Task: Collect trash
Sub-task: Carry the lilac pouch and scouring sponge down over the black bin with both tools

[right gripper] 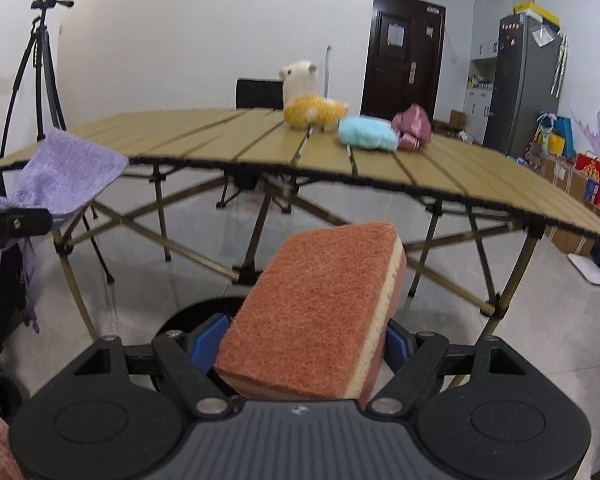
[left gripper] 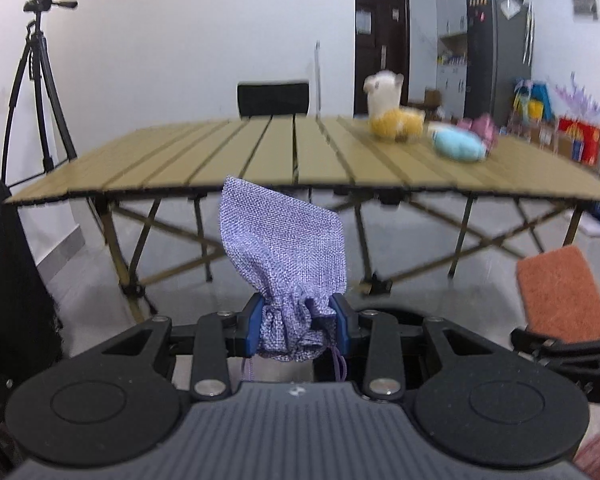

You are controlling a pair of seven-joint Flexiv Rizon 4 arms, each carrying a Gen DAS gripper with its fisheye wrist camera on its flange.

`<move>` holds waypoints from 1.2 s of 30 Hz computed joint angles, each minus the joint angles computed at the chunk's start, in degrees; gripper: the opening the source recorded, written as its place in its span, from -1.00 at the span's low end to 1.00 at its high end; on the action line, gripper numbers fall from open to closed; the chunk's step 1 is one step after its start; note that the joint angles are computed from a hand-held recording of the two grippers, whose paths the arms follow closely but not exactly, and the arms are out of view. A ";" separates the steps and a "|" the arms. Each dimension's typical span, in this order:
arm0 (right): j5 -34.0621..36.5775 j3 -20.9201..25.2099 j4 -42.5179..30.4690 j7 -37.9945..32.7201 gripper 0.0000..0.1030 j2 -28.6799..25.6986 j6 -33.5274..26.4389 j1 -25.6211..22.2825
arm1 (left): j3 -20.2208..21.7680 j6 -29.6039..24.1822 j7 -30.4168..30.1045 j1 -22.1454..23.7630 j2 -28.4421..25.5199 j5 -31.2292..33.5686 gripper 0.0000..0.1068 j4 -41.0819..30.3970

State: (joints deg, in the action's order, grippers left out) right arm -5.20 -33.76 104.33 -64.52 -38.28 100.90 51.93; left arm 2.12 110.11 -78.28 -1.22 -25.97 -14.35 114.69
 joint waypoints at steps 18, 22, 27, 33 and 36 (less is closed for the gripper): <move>-9.96 17.09 -4.49 8.19 0.51 -0.25 -17.99 -16.03 | 14.68 -24.36 -5.95 -9.40 -5.35 1.31 -0.34 -8.50; -11.00 21.93 -6.61 9.45 0.51 -0.96 -22.81 -20.25 | 14.81 -29.32 -8.95 -8.54 -6.16 3.49 -0.34 -11.10; -13.40 26.00 -8.17 10.81 0.50 -1.70 -25.62 -23.70 | 14.22 -33.06 -12.51 -7.19 -6.68 6.70 -0.34 -13.49; -16.70 29.81 -9.42 12.10 0.50 -2.28 -27.46 -26.97 | 12.27 -36.17 -16.28 -5.26 -6.91 10.55 -0.34 -15.91; -17.60 30.75 -9.84 12.66 0.50 -2.55 -28.19 -27.89 | 10.55 -37.39 -17.97 -3.78 -6.94 11.80 -0.34 -17.09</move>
